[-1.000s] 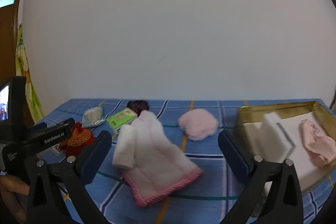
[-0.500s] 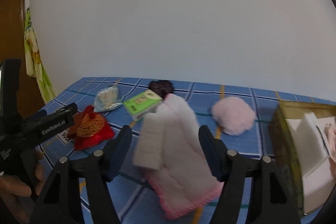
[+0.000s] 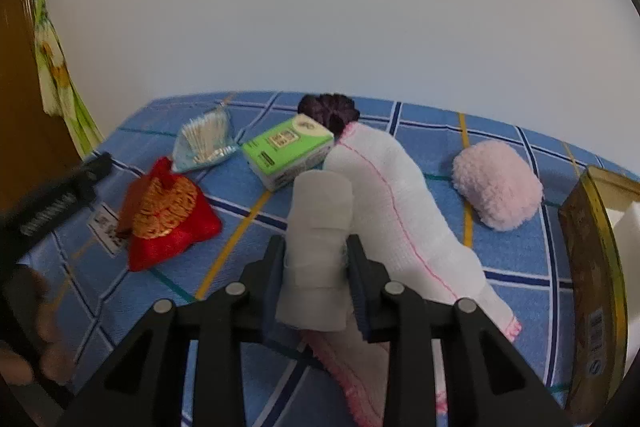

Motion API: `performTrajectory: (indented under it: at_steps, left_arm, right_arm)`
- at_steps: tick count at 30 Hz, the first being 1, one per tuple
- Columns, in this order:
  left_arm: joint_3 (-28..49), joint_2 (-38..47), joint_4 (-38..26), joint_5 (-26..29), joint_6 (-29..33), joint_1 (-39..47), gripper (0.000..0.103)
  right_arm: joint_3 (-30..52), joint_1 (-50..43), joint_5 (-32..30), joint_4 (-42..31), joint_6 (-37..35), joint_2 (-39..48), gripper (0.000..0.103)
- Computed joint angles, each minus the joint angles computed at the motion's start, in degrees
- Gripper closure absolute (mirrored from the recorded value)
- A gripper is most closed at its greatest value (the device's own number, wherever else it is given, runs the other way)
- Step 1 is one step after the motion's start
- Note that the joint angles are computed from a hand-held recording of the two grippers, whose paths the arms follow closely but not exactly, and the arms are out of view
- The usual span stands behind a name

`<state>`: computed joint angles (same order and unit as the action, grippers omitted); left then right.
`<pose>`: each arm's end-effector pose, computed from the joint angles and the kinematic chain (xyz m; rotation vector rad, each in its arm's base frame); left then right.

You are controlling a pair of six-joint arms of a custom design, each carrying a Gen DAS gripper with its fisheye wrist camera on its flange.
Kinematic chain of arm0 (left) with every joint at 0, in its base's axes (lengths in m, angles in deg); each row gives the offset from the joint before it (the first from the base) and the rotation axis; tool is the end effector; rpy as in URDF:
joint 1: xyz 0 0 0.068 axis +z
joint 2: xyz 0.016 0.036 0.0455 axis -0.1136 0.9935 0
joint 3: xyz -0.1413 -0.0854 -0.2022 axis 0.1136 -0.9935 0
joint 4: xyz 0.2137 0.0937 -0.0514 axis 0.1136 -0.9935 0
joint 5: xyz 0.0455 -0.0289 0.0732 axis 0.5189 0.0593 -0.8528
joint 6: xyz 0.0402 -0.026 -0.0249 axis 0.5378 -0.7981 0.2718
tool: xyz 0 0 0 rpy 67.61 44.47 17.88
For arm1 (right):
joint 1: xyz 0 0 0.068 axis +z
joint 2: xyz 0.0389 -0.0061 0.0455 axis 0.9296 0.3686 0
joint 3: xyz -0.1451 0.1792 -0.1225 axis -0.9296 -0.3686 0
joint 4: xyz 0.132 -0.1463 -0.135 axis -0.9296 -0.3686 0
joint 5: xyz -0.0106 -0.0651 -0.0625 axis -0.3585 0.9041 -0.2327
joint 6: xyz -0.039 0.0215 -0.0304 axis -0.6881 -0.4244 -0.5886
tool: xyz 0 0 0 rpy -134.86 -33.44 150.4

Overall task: Organize soft objects
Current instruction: 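Grasp the white rolled towel with the right tool while the left tool grasps the red pouch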

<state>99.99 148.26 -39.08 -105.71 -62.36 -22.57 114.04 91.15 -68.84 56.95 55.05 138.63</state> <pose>0.2056 -0.0319 0.0825 -0.8604 2.0334 0.4640 0.2668 0.1228 0.0759 -0.6938 2.2505 0.4846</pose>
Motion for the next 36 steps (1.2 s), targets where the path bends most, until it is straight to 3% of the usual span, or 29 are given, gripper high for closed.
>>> performTrajectory:
  at_steps: [4,7,12,17,22,26,27,29,30,31,34,36]
  left_arm:
    - [0.29,1.74,3.06,2.15,2.06,-1.35,0.013]
    - [0.88,3.51,5.41,4.96,3.09,-1.37,0.013]
    - [7.41,10.04,3.22,9.27,4.87,0.36,0.013]
    - [14.76,15.4,-5.29,10.6,4.05,0.37,0.013]
    - [18.2,17.58,-9.56,12.09,3.21,1.15,0.013]
    - [18.46,17.83,-10.18,11.53,3.73,0.37,0.016]
    - [18.04,17.58,-9.93,11.39,3.89,0.29,0.02]
    - [16.16,16.38,-8.21,10.29,4.86,-0.44,0.038]
    - [14.84,15.76,-6.16,11.12,6.27,-0.56,0.062]
    - [12.75,14.92,-2.9,14.05,7.75,-0.04,0.067]
    - [8.79,12.93,2.7,16.09,9.4,0.61,0.071]
    - [3.13,9.69,10.82,20.43,9.92,2.38,0.071]
  right_arm:
    - [-9.07,-7.21,-13.39,8.63,0.84,-7.64,0.072]
    - [-15.81,-12.13,-17.71,14.9,0.11,-14.47,0.072]
    - [-22.14,-17.07,-14.44,22.18,-2.59,-16.6,0.072]
    - [-21.06,-20.76,-17.73,15.3,-2.83,-18.29,0.072]
    - [-21.17,-19.81,-18.63,11.98,-2.04,-20.91,0.072]
    - [-21.15,-18.26,-17.7,15.18,-2.45,-17.24,0.072]
    - [-21.31,-17.94,-17.52,15.3,-2.24,-17.39,0.072]
    - [-21.2,-19.25,-18.82,15.69,-2.87,-16.51,0.072]
    - [-21.27,-19.2,-18.56,15.73,-2.63,-16.7,0.072]
    - [-21.21,-19.27,-18.38,16.35,-2.63,-16.08,0.072]
    - [-21.37,-19.91,-18.2,16.66,-3.16,-16.24,0.072]
    - [-21.45,-21.12,-19.31,17.12,-3.76,-16.15,0.072]
